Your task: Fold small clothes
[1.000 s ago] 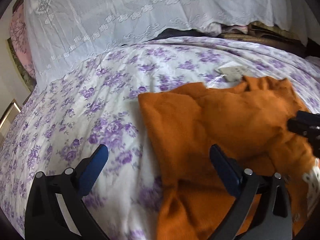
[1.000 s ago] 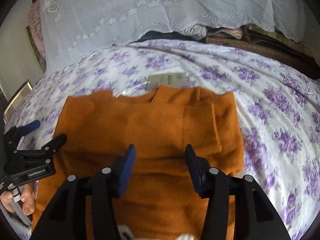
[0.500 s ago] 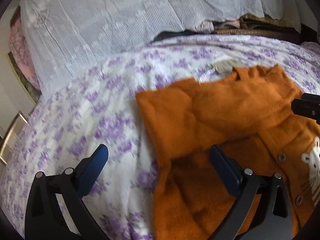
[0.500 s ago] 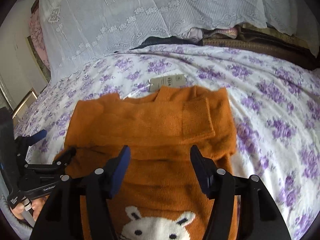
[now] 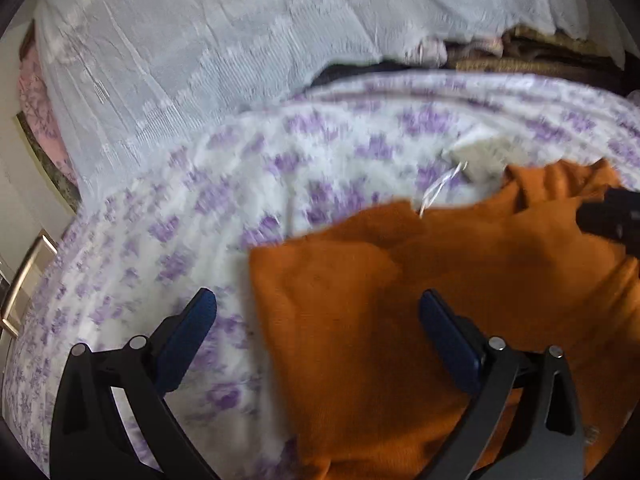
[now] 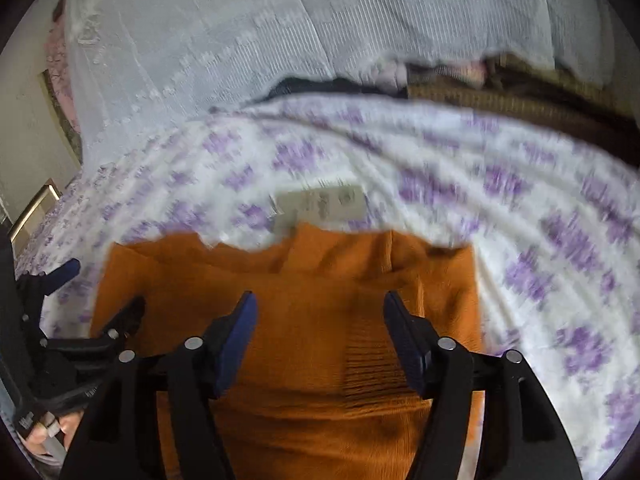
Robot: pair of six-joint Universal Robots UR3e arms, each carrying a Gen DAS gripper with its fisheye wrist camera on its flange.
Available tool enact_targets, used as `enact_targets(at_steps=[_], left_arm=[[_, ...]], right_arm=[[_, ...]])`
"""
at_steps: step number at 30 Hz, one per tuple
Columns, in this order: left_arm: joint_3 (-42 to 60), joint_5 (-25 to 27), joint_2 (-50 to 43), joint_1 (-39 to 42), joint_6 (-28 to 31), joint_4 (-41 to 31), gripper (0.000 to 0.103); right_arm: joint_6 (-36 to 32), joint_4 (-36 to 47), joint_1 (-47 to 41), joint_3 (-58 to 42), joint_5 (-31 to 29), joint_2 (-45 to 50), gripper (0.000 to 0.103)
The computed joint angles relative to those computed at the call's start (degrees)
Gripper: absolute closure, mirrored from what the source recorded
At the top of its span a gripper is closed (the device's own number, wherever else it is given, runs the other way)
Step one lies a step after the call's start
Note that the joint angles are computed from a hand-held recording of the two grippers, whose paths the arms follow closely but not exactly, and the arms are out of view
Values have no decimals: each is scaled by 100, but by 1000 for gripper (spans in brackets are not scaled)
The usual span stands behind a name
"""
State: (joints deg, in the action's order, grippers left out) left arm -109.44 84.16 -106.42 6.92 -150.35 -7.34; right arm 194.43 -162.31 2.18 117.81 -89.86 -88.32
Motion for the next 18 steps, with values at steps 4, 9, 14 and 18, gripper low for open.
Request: enact_targets(at_steps=[4,9,14,18], left_arm=[[132,-309,-39,181,-55,-379,4],[-514,-511,409,412,37,103,4],[-942,-592,843,607,273,-67,4],[-1536,-964,1547,1030,451,-288,4]], right_arm=[[-121,-216,-83,136,195,67,31],[57,-439,80,529,-78,-413,31],[-37,9,198,557,-207,-410,26],[228,-81,374,903,-418,-971,26]])
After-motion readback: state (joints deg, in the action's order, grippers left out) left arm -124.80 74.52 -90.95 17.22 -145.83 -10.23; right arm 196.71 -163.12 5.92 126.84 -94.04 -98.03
